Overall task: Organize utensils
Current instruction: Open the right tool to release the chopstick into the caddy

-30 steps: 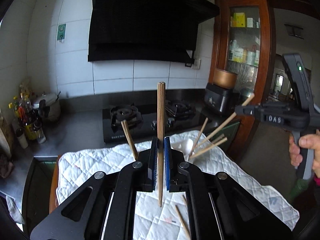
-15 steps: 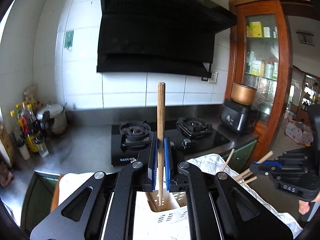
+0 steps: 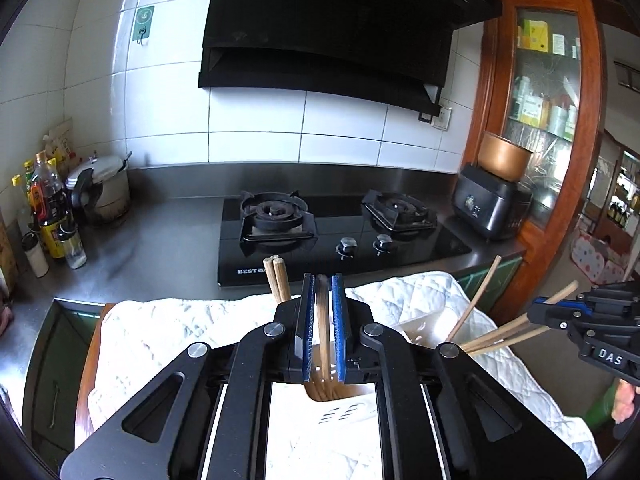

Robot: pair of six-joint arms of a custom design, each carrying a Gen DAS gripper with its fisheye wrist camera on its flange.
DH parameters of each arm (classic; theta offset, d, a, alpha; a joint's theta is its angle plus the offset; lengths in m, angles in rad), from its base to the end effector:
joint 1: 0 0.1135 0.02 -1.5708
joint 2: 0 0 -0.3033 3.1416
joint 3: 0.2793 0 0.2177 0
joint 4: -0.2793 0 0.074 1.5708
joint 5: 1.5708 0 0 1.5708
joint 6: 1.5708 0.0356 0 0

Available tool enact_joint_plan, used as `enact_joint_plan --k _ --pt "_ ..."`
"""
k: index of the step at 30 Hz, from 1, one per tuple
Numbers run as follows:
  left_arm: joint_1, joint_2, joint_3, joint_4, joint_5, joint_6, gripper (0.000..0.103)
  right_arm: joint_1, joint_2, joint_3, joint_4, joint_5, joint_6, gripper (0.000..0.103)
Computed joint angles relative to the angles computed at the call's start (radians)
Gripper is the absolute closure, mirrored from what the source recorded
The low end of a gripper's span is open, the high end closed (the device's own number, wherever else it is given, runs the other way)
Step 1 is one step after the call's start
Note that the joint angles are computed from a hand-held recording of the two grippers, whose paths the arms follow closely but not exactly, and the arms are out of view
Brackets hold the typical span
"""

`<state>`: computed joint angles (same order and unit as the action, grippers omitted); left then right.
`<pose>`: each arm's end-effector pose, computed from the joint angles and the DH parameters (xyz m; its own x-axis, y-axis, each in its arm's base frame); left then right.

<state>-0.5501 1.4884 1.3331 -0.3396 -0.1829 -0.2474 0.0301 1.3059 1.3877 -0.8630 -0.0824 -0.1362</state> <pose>0.2651 -0.1550 0.3909 -0.4850 0.0150 -0.8744 0.2670 0.9547 -0.1317 0.2218 0.0096 0.4060 -0.6853 -0.1560 -0.7114 -0.1831 0.9823 -0.0390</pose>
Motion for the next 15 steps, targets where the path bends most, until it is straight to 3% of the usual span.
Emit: enact_joint_plan --k 2,4,5,10,15 --pt "0.008 -0.001 -0.003 0.005 0.014 0.001 0.093 0.004 -0.006 -0.009 0.012 0.01 0.002 0.088" --pt "0.0 -0.015 -0.014 0.01 -0.001 0.002 0.075 0.005 -0.017 -0.014 0.019 0.013 0.004 0.077" --pt "-0.008 -0.026 -0.022 0.017 -0.015 0.004 0.059 0.003 -0.026 -0.017 0.022 0.013 0.004 0.075" --pt "-0.079 -0.097 -0.043 0.003 -0.102 0.024 0.058 -0.029 -0.089 -0.032 0.016 -0.017 0.005 0.061" --pt "-0.159 -0.217 -0.117 -0.019 -0.191 -0.003 0.046 -0.059 -0.215 -0.115 0.02 -0.054 0.016 0.047"
